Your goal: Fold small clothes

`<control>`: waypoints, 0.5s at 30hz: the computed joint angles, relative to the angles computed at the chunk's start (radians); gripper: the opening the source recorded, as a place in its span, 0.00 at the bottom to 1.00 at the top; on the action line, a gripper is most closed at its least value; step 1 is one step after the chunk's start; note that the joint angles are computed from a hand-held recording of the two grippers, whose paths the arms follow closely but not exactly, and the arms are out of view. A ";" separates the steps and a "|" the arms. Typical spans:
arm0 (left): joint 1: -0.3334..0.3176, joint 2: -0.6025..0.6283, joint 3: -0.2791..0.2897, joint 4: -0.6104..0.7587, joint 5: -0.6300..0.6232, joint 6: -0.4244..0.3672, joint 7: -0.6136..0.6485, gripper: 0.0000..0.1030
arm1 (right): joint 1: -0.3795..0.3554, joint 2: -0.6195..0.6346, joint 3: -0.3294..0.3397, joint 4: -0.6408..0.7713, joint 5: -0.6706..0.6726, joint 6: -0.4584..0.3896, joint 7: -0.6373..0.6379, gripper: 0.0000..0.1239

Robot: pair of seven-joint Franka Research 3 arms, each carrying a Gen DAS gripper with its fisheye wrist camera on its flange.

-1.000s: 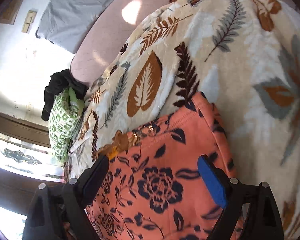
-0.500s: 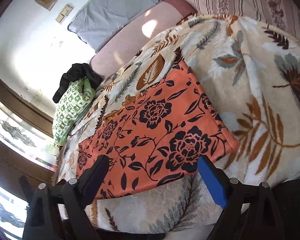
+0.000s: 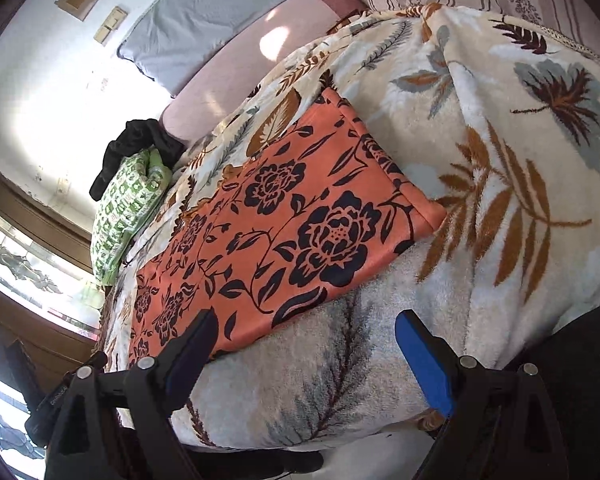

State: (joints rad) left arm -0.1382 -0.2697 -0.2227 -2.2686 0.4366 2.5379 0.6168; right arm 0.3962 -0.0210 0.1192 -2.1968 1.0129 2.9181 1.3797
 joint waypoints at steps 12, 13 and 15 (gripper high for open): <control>-0.016 0.094 -0.006 0.072 0.010 -0.043 0.008 0.84 | -0.034 0.033 -0.012 0.036 0.259 -0.115 -0.106 0.74; -0.018 0.106 -0.007 0.081 0.015 -0.044 0.005 0.84 | -0.041 0.038 -0.015 0.042 0.297 -0.135 -0.116 0.74; -0.024 0.135 -0.006 0.103 0.016 -0.049 0.007 0.84 | -0.055 0.052 -0.020 0.059 0.355 -0.170 -0.121 0.74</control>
State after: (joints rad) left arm -0.1624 -0.1346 -0.2292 -2.1659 0.4529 2.4890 0.6236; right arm 0.3411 0.0314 0.0988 -2.1381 1.3674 2.7478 1.2585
